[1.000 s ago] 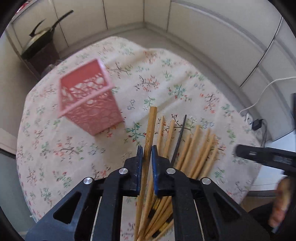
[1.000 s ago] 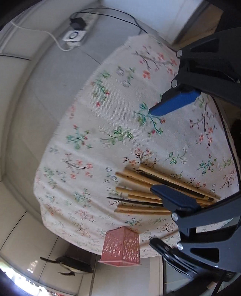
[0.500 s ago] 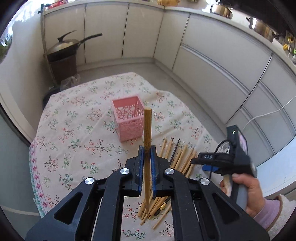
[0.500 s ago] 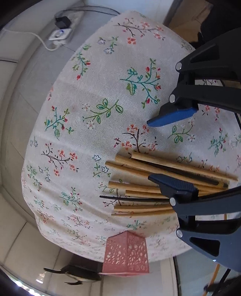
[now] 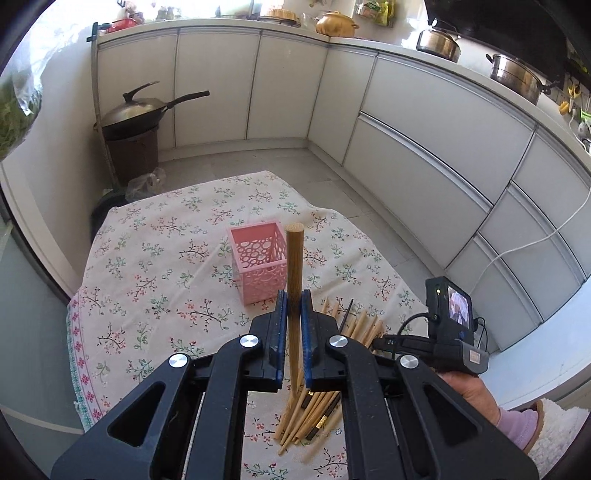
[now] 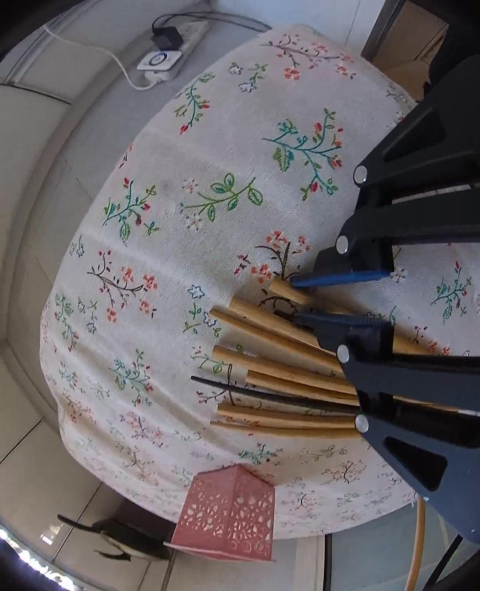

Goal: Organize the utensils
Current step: 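Grasp a chopstick with the right tool while the left tool lifts its chopstick toward the pink holder, then open both tools above the pink holder to drop the chopsticks in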

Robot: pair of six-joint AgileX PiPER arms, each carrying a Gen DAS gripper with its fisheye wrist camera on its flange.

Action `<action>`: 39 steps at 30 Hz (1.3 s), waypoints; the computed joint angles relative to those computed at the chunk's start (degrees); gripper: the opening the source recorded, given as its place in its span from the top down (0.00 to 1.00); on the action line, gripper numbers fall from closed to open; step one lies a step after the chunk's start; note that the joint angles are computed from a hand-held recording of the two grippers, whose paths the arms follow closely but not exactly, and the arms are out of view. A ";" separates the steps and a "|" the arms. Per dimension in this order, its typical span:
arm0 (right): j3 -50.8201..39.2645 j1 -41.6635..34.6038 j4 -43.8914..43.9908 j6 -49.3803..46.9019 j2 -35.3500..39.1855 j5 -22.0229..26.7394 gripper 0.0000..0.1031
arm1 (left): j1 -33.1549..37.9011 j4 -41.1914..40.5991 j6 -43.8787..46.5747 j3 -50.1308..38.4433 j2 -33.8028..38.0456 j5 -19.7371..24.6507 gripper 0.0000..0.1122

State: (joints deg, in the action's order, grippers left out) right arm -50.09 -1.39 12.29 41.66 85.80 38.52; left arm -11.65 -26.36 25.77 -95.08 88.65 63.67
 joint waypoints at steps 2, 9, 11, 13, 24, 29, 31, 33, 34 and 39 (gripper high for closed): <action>2.55 -2.83 7.78 -7.58 -1.62 -1.80 0.92 | 0.97 -0.91 -0.31 -0.18 -0.48 0.11 0.94; 1.29 -0.09 -2.69 -6.26 -19.05 -0.19 0.93 | 5.27 -5.46 -2.57 -0.45 -3.19 -0.48 0.94; -1.37 2.04 -8.26 -3.26 -23.73 0.68 0.93 | 6.24 -6.48 -4.12 -1.11 -3.67 -1.23 0.94; -3.85 3.23 -11.48 -2.22 -27.23 0.83 0.93 | 6.56 -6.56 -5.76 -2.03 -3.90 -2.44 0.94; -19.84 3.56 -20.94 0.16 -25.97 -1.37 0.93 | 5.43 -2.05 -24.09 -12.59 1.88 -11.91 0.94; -20.64 1.78 -19.15 0.49 -22.93 -6.27 0.93 | 3.52 3.17 -30.61 -16.33 7.91 -15.71 0.94; -19.95 1.52 -19.29 1.35 -21.99 -9.10 0.93 | 2.21 5.95 -32.55 -17.68 10.10 -16.20 0.94; -20.47 0.90 -17.46 0.52 -19.93 -11.29 0.93 | 0.45 9.02 -33.51 -17.49 11.86 -18.29 0.93; -20.46 0.64 -16.50 -0.19 -19.32 -11.95 0.93 | -0.02 8.54 -32.47 -17.49 12.79 -18.69 0.93; -23.22 0.53 -13.63 -3.35 -15.35 -13.03 0.93 | -2.02 10.12 -31.84 -18.27 16.19 -15.39 0.90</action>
State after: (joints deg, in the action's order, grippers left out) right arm -73.31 -0.86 -1.34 38.31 70.45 25.49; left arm -13.67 -16.24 -6.07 -113.35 104.84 48.28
